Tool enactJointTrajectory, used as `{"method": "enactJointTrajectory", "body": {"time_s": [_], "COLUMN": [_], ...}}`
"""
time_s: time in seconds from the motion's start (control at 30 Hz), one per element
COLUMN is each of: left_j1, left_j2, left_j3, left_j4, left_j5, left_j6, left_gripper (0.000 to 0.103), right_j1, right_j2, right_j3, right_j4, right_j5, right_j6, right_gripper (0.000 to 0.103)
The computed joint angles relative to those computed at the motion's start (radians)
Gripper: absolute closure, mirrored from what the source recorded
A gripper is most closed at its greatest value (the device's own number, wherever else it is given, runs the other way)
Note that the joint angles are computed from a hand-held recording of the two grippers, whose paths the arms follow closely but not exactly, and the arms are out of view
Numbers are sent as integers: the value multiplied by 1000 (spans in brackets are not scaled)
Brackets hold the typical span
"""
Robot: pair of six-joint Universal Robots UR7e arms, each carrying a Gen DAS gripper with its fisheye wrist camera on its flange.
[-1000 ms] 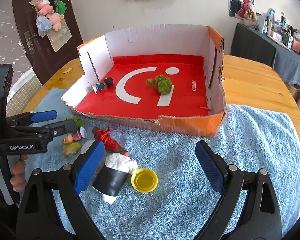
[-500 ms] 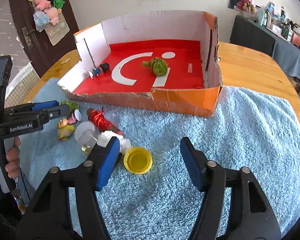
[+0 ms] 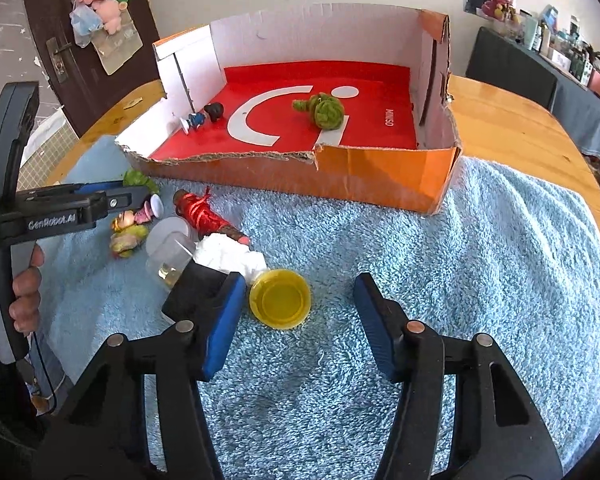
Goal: Organize objects
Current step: 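Grasp the green fuzzy ball with the left tool while the right tool grasps the yellow lid, then carry the green ball with the left tool while the right tool carries the yellow lid into the box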
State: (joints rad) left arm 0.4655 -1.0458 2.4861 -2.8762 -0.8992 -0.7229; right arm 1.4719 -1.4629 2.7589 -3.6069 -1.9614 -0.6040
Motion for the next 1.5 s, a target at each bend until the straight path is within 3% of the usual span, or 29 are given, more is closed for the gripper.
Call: {"method": "enactJointTrajectory", "body": {"time_s": [0.3, 0.5, 0.53, 0.67, 1.5], "left_j1": [-7, 0, -1, -10, -85], "left_j2": [43, 47, 48, 45, -48], "left_j3": [-15, -16, -16, -7, 46], "left_j4": [-18, -43, -43, -52, -18], "left_j5": [29, 29, 28, 21, -5], "left_j6": [21, 27, 29, 28, -22], "left_gripper": [52, 66, 72, 77, 78], "right_j1": [9, 10, 11, 7, 22], "right_j2": [56, 84, 91, 83, -44], "right_j3": [7, 11, 12, 14, 12], "right_j4": [-87, -140, -150, -142, -11], "right_j5": [-31, -40, -42, -33, 58], "right_j6": [-41, -77, -82, -77, -25], "right_gripper": [60, 72, 74, 74, 74]}}
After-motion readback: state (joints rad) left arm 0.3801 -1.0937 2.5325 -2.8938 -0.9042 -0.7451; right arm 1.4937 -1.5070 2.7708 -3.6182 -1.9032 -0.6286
